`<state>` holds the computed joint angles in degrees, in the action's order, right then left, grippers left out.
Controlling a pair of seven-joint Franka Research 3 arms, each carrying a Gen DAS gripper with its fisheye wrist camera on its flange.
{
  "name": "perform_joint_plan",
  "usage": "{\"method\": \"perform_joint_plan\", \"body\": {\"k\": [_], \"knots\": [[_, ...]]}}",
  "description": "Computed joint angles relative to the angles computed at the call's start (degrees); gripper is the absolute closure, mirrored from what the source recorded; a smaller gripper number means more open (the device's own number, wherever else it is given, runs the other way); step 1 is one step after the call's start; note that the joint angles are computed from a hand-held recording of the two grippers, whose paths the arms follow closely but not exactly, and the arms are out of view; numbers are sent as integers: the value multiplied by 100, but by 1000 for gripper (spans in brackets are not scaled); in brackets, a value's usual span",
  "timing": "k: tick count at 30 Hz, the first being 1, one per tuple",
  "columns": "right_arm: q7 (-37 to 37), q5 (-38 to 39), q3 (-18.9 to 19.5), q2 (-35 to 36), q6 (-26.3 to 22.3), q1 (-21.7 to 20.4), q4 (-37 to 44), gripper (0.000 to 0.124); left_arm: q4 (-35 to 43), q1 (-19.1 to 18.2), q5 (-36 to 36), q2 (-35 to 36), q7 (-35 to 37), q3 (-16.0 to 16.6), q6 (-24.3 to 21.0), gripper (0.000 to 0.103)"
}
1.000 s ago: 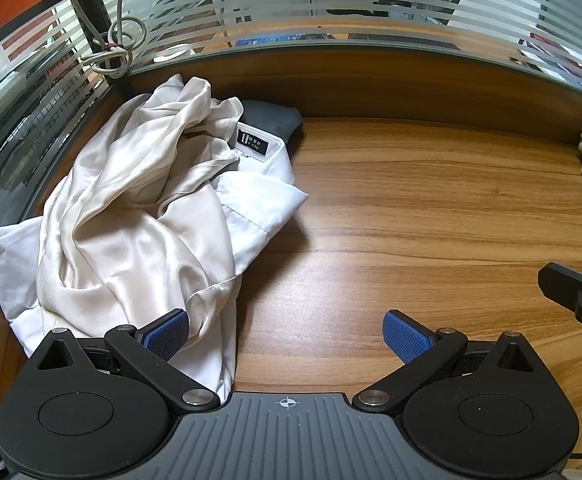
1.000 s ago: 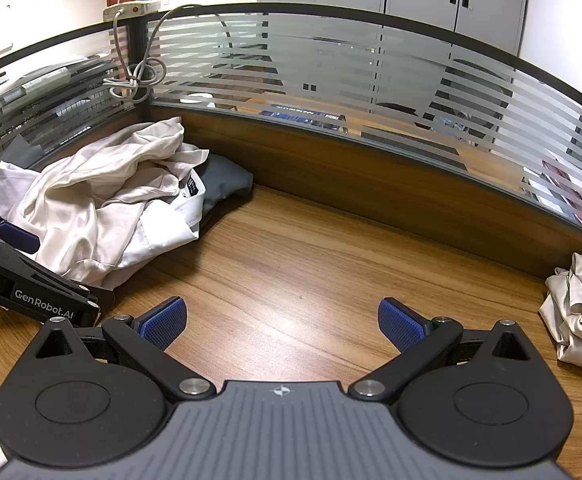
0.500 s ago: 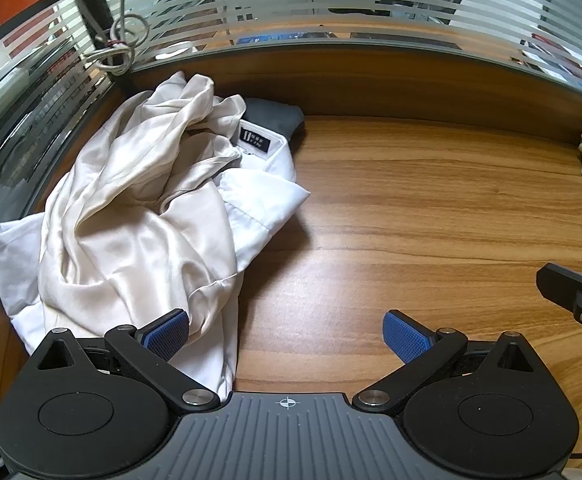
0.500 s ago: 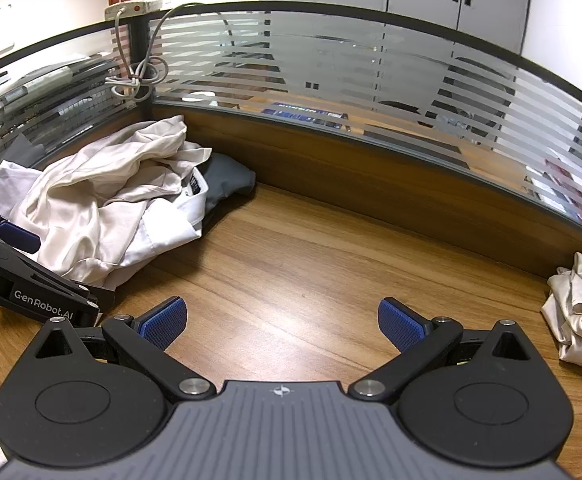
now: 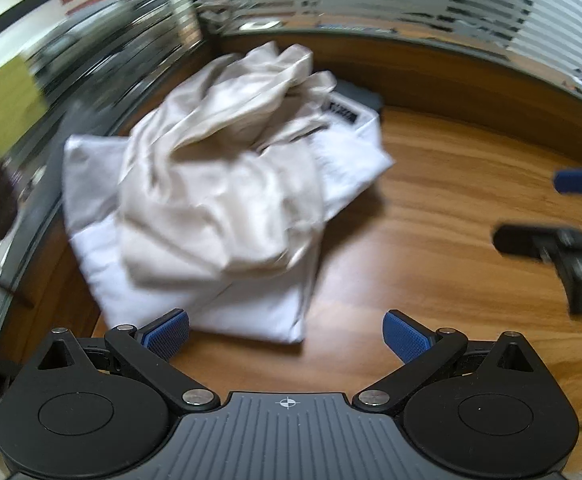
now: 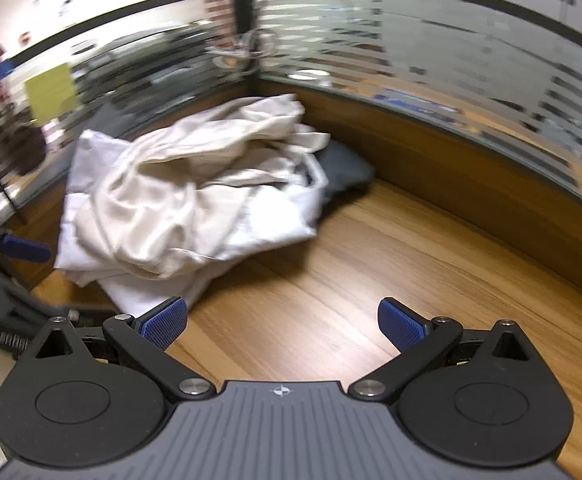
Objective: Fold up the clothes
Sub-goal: 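Move both grippers toward the cream satin shirt and close the right gripper on it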
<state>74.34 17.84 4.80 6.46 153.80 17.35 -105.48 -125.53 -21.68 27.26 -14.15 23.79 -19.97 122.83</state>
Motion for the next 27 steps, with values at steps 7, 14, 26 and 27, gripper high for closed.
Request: {"method": "perform_joint_plan", "body": {"k": [7,14,26,27], "knots": [[-756,596,296,1137,-500,45,1404,22,-669,-67,-461,-754,-384,-6,-137,0],[-663,621,403,2472,-1027,254,3046,22,-989,-106,-659,-1285,-950,-140,-570,0],[67,-311,52,4177,-2009,709,5299,74,-1100,-238,-684,-1609,-1628,-260,-1254,0],[105,-349,44,4214,-2032,712,5345,92,-1104,-244,-677,-1603,-1639,-254,-1273,0]]}}
